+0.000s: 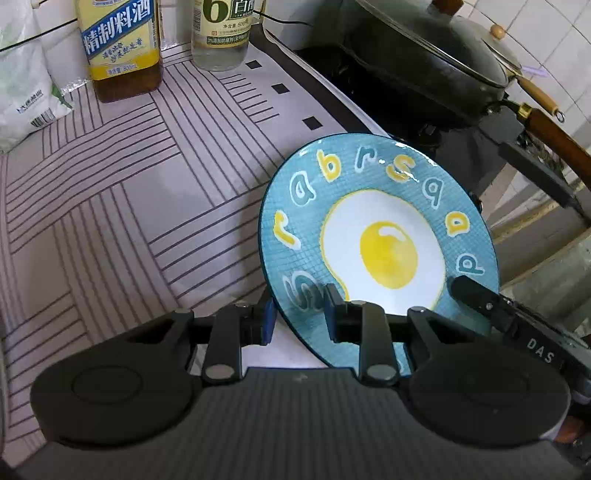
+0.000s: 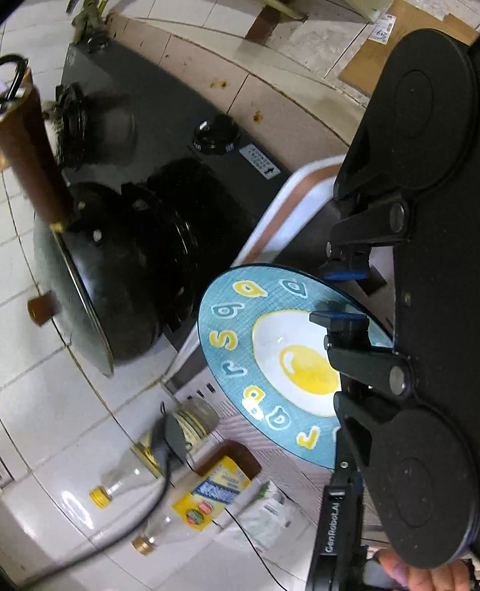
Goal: Organize plates and bowls
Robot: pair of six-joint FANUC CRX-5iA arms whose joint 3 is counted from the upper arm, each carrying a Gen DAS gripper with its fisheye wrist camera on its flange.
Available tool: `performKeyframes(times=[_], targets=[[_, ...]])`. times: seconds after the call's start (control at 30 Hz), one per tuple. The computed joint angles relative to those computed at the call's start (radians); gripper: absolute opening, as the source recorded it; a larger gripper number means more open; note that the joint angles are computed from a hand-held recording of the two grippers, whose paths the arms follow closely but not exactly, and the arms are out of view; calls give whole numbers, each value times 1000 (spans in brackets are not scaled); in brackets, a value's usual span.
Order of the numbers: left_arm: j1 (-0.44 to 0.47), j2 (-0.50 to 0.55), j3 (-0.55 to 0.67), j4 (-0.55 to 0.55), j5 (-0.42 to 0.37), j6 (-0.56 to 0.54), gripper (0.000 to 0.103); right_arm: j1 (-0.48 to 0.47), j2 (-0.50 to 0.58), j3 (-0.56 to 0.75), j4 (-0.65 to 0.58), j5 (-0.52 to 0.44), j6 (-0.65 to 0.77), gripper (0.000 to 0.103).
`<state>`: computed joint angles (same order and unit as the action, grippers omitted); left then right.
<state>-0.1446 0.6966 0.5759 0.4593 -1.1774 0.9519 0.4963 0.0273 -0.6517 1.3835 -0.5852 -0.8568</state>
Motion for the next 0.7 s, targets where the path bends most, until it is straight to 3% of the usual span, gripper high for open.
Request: performKeyframes(times=[0.37,0.7], targets=[[75,-69,-49,-22,-63,-59,24,51,13,39,-40,32,79,21],[133,-118,-70,-6,-53,-66,24,83,40,109,-56,42,169,22]])
